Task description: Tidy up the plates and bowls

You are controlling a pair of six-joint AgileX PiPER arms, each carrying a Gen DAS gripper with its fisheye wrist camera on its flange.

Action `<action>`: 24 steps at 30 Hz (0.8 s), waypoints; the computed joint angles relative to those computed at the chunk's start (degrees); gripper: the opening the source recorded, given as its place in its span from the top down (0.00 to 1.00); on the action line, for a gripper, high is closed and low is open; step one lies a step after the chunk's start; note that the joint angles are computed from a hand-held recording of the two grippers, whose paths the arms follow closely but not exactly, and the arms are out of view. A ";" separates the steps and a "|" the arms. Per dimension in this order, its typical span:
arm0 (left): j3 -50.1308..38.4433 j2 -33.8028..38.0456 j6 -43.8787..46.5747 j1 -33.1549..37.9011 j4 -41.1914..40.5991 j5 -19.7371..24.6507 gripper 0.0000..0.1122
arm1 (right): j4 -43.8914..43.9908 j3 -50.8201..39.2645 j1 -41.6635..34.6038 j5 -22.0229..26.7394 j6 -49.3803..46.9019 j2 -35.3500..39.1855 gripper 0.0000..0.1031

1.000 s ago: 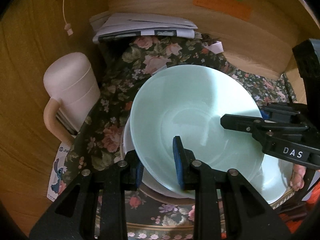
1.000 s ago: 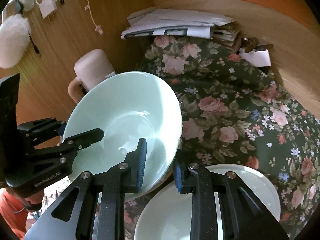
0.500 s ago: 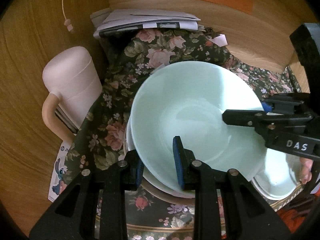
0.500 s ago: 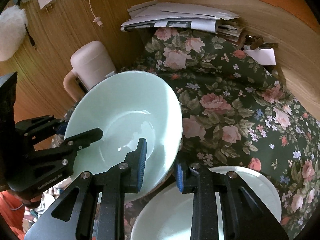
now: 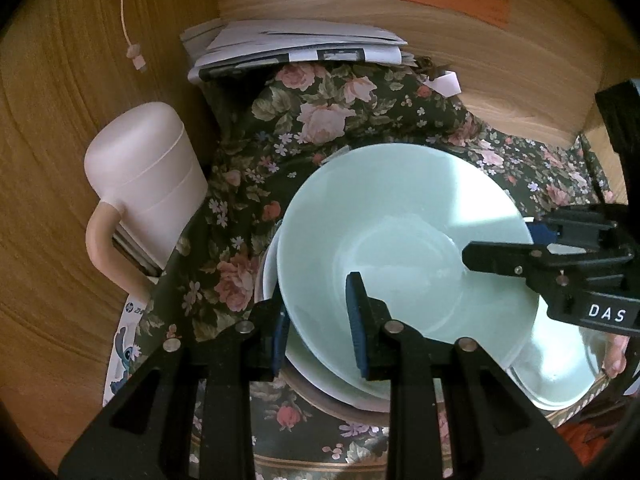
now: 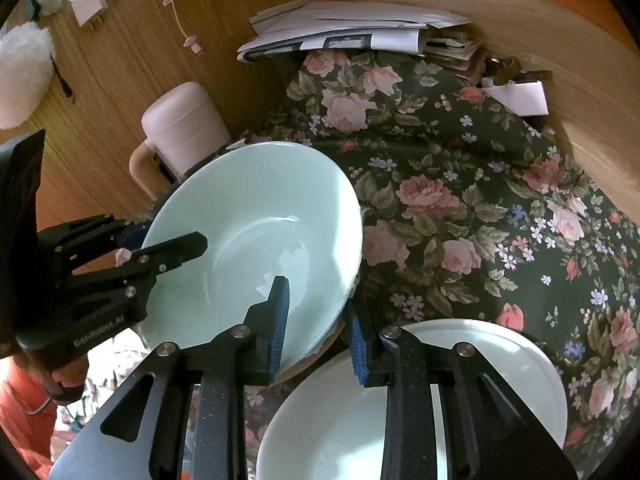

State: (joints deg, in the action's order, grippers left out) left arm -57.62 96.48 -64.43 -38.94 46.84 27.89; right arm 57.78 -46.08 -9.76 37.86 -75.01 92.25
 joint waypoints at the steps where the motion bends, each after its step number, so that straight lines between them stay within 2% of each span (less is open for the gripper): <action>1: 0.03 -0.18 0.70 0.39 -0.94 -0.44 0.76 | 0.02 0.13 -0.01 0.00 0.05 -0.18 0.76; 4: 0.29 -1.15 1.78 1.28 -2.48 -1.24 0.76 | 0.36 0.39 -0.26 0.17 -0.21 -0.54 0.76; 7: 0.49 -1.87 -0.81 0.76 0.23 -0.38 0.75 | 1.27 0.59 -0.36 0.74 -0.98 -0.90 0.75; 10: 1.64 -3.44 -8.12 -0.73 7.99 1.36 0.63 | 3.37 2.46 0.38 -2.26 -3.27 -3.73 0.74; 16: 2.69 -4.61 -8.39 0.17 7.76 0.72 0.63 | 2.71 2.34 0.18 -3.22 -2.98 -5.02 0.72; 18: 3.88 -5.43 -8.69 0.86 7.19 -0.51 0.58 | 3.05 2.21 -0.29 -3.26 -3.21 -4.67 0.60; 19: 4.59 -5.89 -9.62 0.88 7.70 -0.78 0.49 | 3.43 2.26 -0.41 -3.62 -3.36 -4.43 0.57; 20: 5.64 -6.32 -11.49 1.00 9.17 -1.23 0.44 | 3.72 2.37 -0.31 -4.19 -3.55 -4.23 0.55; 24: 7.24 -6.03 -11.26 1.67 8.16 -2.36 0.44 | 2.15 1.10 0.07 -4.51 -1.57 -1.82 0.55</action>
